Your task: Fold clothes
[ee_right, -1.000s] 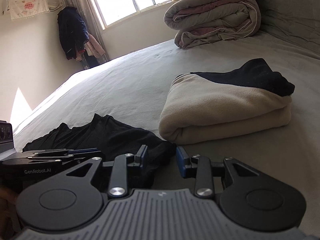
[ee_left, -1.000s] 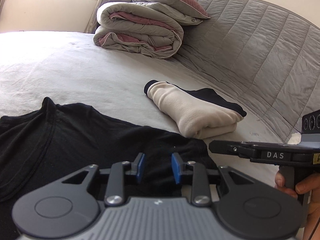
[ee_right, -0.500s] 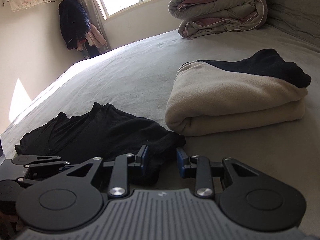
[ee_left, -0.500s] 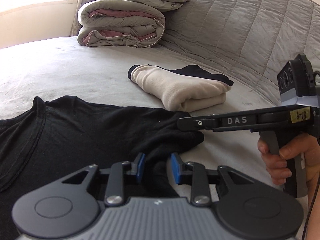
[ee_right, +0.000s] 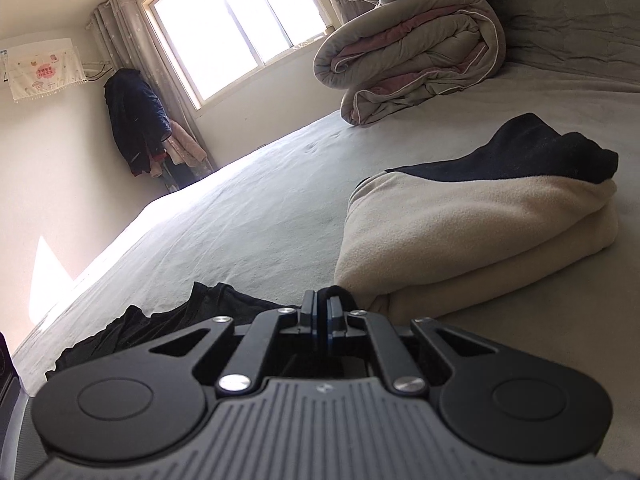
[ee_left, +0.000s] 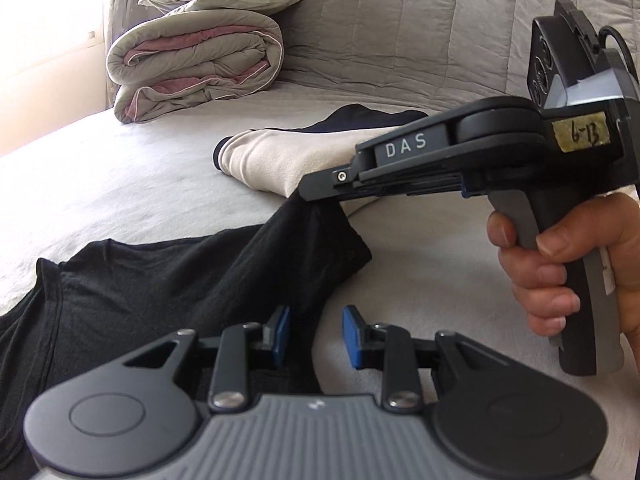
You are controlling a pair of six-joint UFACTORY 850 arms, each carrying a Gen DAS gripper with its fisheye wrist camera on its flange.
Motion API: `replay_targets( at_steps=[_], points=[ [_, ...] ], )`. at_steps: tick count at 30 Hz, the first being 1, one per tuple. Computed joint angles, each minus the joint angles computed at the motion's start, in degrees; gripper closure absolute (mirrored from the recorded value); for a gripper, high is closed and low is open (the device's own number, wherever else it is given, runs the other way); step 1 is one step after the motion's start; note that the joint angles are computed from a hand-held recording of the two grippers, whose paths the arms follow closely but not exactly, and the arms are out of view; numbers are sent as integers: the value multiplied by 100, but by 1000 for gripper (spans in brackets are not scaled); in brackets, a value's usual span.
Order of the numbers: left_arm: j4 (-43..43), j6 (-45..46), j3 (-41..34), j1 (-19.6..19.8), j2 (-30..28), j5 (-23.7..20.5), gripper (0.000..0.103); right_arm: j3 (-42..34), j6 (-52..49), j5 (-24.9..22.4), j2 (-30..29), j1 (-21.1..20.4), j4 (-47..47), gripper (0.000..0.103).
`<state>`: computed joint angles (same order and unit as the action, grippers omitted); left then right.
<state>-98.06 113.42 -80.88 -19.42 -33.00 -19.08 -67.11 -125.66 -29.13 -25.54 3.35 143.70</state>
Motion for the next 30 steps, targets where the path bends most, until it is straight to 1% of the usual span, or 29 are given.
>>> replay_targets(
  at_steps=[2, 4, 5, 6, 7, 9, 10, 11, 13, 15, 16, 18, 19, 20, 21, 22, 23, 25, 26, 27, 28, 30],
  points=[
    [117, -39, -146, -62, -99, 110, 75, -12, -222, -15, -19, 35, 206, 98],
    [110, 143, -243, -121, -163, 222, 75, -23, -399, -26, -36, 58, 365, 99],
    [60, 292, -272, -142, -187, 255, 79, -24, -437, -40, -42, 57, 407, 99],
    [127, 333, -310, -152, -210, 244, 86, -25, -474, -55, -47, 57, 449, 99],
    [410, 136, -361, -129, -234, 109, 101, -23, -505, -66, -49, 54, 478, 99],
    [1140, -661, -522, 16, -294, -496, 102, -6, -545, -73, -33, 47, 498, 99],
    [1337, -1033, -628, 133, -355, -992, 102, -3, -530, -51, -23, 40, 461, 99],
    [1458, -1342, -742, 226, -435, -1396, 102, -9, -474, -4, -11, 27, 371, 99],
    [1756, -1845, -941, 289, -594, -1709, 101, -25, -356, 127, 19, 7, 144, 100],
    [1950, -2232, -1104, 320, -760, -1888, 101, -52, -252, 385, 70, 4, -207, 100],
    [2047, -2437, -1190, 343, -837, -2013, 97, -63, -302, 588, 105, 19, -357, 100],
    [2116, -2745, -1343, 464, -922, -2556, 82, -140, -738, 1330, 128, 99, -338, 100],
    [2084, -2803, -1400, 527, -958, -2818, 68, -191, -736, 1612, 95, 117, -454, 99],
    [2015, -2773, -1416, 577, -966, -2968, 63, -232, -494, 1758, 30, 111, -733, 98],
    [1966, -2757, -1420, 612, -957, -3004, 63, -258, -82, 1798, -9, 88, -1132, 98],
    [1921, -2736, -1405, 632, -930, -2917, 63, -252, 141, 1725, -19, 56, -1292, 98],
    [1874, -2707, -1405, 632, -903, -2691, 63, -230, 247, 1658, -11, 31, -1342, 95],
    [1795, -2628, -1429, 583, -862, -1986, 63, -166, 370, 1546, 43, -8, -1377, 93],
    [1773, -2606, -1450, 554, -850, -1627, 63, -132, 348, 1508, 76, -22, -1319, 89],
    [1848, -2680, -1508, 532, -869, -1368, 64, -92, 229, 1487, 114, -27, -1170, 88],
    [2097, -2904, -1667, 521, -950, -1214, 65, -52, 116, 1466, 152, -33, -1027, 88],
    [2511, -3267, -1945, 517, -1121, -1247, 66, 35, -114, 1349, 241, -59, -748, 88]
  ],
)
